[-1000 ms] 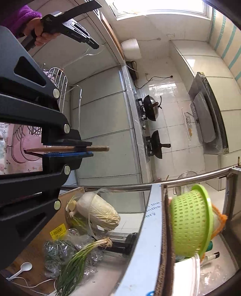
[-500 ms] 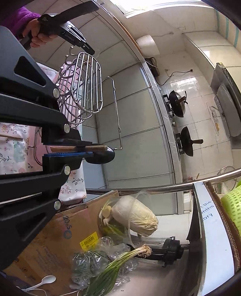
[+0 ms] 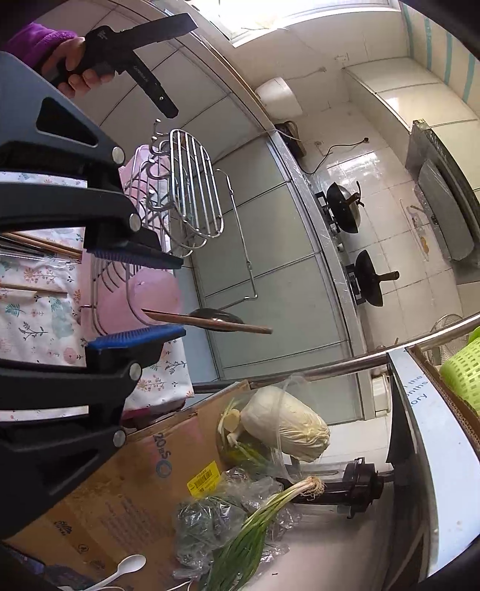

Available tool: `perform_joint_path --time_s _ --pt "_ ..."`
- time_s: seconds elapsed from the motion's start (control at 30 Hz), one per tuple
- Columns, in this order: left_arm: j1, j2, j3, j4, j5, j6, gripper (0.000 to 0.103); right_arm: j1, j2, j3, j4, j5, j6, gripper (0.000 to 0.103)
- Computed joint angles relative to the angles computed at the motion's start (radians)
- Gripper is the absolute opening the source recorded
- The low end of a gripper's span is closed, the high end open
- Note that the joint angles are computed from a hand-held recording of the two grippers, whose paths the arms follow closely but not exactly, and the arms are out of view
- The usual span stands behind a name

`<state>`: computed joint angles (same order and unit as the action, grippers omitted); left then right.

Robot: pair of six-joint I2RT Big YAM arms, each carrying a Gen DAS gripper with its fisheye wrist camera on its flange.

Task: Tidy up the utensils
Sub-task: 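Drop the chopstick into a cup with the right tool while the left tool releases its utensil, then lower both tools toward the chopsticks lying on the cloth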

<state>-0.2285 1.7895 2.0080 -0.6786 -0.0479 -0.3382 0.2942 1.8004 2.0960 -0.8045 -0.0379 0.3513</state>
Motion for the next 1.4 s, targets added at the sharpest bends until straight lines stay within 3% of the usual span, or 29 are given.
perform_joint_path --time_s 0.17,0.3,0.4,0.53,0.67,0.77,0.87,0.93,1.03,1.27,1.4 --pt "-0.020 -0.071 -0.097 -0.014 0.014 -0.013 0.038 0.029 -0.074 -0.144 0.050 0.009 -0.015 0.033" --pt "-0.041 -0.098 -0.155 -0.049 0.036 -0.016 0.038 0.056 -0.098 -0.222 0.072 0.027 -0.011 0.047" --pt "-0.052 -0.082 -0.162 -0.099 0.077 -0.002 0.038 0.064 -0.094 -0.256 0.074 0.028 0.039 0.054" --pt "-0.062 -0.033 -0.156 -0.161 0.154 0.013 0.034 0.048 -0.059 -0.261 0.039 -0.054 0.131 0.054" --pt "-0.076 0.066 -0.072 -0.265 0.209 0.033 0.023 0.047 -0.010 -0.226 -0.028 -0.058 0.128 0.054" --pt "-0.085 0.190 0.083 -0.394 0.230 0.013 0.016 0.042 0.023 -0.199 -0.076 -0.083 0.118 0.054" --pt "-0.086 0.294 0.218 -0.499 0.254 -0.017 0.012 0.037 0.035 -0.210 -0.074 -0.105 0.135 0.050" --pt "-0.091 0.345 0.288 -0.550 0.232 -0.021 0.011 0.035 0.047 -0.209 -0.082 -0.121 0.135 0.048" --pt "-0.097 0.394 0.357 -0.600 0.225 -0.025 0.010 0.027 0.063 -0.199 -0.089 -0.156 0.140 0.048" --pt "-0.121 0.426 0.402 -0.622 0.173 -0.022 0.010 0.021 0.083 -0.185 -0.104 -0.179 0.127 0.048" --pt "-0.118 0.434 0.411 -0.639 0.186 -0.038 0.010 0.025 0.083 -0.187 -0.110 -0.186 0.122 0.048"
